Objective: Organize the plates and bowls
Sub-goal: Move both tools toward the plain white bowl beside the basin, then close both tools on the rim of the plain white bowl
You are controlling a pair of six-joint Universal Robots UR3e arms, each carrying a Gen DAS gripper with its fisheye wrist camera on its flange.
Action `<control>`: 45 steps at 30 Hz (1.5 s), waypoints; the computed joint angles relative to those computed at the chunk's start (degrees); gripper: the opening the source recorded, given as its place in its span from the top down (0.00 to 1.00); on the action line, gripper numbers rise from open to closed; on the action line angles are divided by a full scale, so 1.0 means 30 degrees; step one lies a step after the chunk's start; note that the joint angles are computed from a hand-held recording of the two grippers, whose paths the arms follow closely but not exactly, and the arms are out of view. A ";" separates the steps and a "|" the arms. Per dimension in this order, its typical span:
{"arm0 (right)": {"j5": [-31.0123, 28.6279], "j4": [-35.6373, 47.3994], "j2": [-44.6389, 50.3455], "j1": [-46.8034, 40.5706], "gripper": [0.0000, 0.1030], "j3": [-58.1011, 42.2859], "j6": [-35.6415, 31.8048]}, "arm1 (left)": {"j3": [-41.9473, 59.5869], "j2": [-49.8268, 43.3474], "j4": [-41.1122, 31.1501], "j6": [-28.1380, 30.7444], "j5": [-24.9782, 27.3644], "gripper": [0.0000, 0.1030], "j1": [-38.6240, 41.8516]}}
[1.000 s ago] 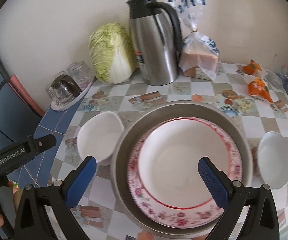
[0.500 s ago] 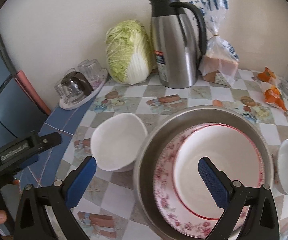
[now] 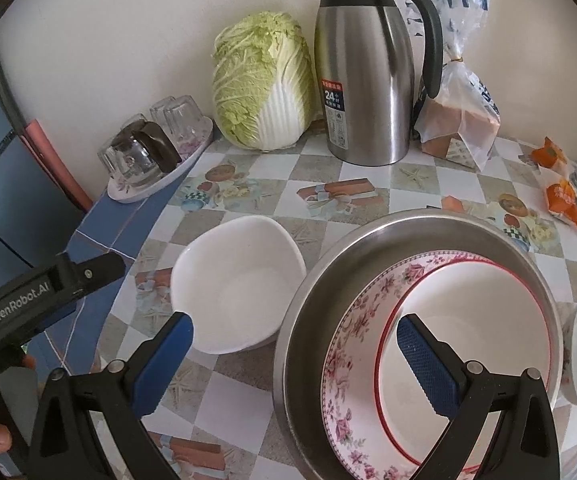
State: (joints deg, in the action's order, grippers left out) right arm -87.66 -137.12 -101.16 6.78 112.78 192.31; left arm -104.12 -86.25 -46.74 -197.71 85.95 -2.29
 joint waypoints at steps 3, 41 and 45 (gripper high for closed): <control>0.0174 0.0810 0.0418 -0.0142 0.00 -0.0744 -0.0216 | -0.0245 -0.0090 0.0791 -0.0099 -0.0157 0.05 0.0116; -0.2232 0.8272 0.8507 0.0693 0.59 -1.1894 -0.4263 | 0.0373 -0.3114 0.0600 -0.1250 -0.4876 0.33 0.0945; -0.2462 0.8203 0.8944 0.1100 0.70 -1.2174 -0.4451 | 0.0814 -0.3800 0.0716 -0.1180 -0.5090 0.37 0.0467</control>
